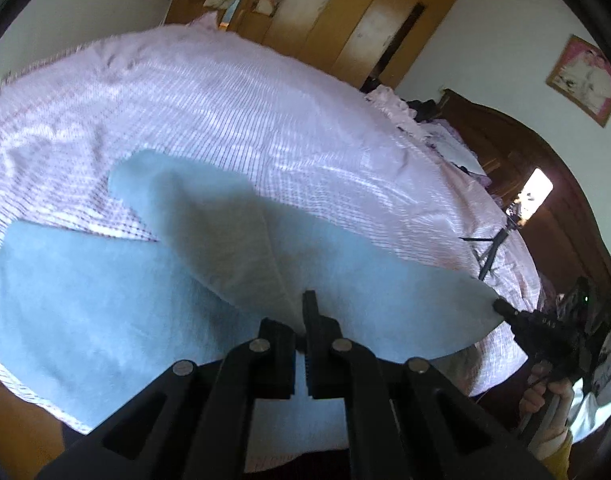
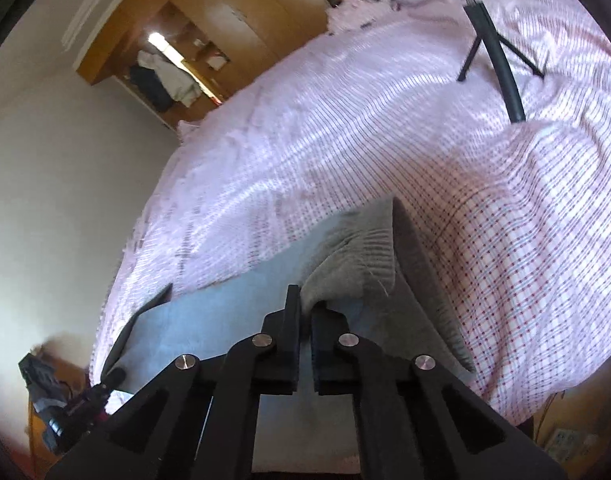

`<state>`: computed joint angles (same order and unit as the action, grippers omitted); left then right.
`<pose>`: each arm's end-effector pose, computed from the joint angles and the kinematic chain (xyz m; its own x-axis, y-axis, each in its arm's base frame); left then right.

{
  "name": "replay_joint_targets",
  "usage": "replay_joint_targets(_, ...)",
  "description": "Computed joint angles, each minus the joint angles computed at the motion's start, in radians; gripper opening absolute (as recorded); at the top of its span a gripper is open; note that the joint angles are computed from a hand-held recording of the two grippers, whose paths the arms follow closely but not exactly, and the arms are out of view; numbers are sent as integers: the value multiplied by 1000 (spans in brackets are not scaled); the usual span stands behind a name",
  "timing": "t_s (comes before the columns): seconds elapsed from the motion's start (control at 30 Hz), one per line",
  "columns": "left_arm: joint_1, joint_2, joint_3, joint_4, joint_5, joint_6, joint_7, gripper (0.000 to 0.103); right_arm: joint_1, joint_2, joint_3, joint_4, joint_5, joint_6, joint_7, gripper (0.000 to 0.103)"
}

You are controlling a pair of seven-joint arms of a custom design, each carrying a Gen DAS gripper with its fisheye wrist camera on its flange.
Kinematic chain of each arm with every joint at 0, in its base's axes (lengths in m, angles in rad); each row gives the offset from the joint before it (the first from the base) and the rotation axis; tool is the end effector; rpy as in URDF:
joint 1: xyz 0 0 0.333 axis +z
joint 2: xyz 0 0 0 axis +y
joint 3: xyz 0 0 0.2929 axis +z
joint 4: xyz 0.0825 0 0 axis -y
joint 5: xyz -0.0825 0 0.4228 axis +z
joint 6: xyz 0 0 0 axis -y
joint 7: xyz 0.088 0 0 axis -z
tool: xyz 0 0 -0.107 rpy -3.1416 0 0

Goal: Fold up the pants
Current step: 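Lay the folded pants down and open both tools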

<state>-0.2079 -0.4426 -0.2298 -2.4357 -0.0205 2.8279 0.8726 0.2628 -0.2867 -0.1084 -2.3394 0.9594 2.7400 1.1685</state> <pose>0.4584 -0.2218 0.5224 0.0828 -0.9082 0.4103 -0.7134 -0.3415 -0.6119 0.5366 0.0492 0.4709 0.0103 -0.8145 -0.5800 -0.7615 0.3695 -0.5325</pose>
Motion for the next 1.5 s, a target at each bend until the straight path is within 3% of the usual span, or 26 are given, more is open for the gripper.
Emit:
replay_joint_targets(0.4,-76,-132,6,-138,-65,-95,-20,3,21,-153,-29,-154,-59,0,-5,0)
replay_joint_targets(0.73,-91,-87,-7,-158,-68,-126,-19,3,34,-150,-64,-216,-76,3,15,0)
replay_joint_targets(0.83,-109,-41,12,-148,-91,-134,5,3,26,-125,-56,-220,-85,5,24,0)
replay_joint_targets(1.03,-110,-8,19,-139,-125,-164,23,10,-15,-45,-8,-203,-183,19,106,0)
replay_joint_targets(1.13,-94,-30,7,-128,-109,-229,8,21,-36,-32,10,-194,-250,7,155,3)
replay_joint_targets(1.2,-83,-54,-3,-131,-90,-264,-10,25,-50,-41,26,-198,-310,5,189,6)
replay_joint_targets(1.4,-63,-180,-25,-169,-33,-347,-59,25,-91,-112,68,-234,-521,-15,302,14)
replay_joint_targets(1.5,-42,-207,-35,-167,7,-364,-90,28,-72,-165,46,-254,-555,-20,299,15)
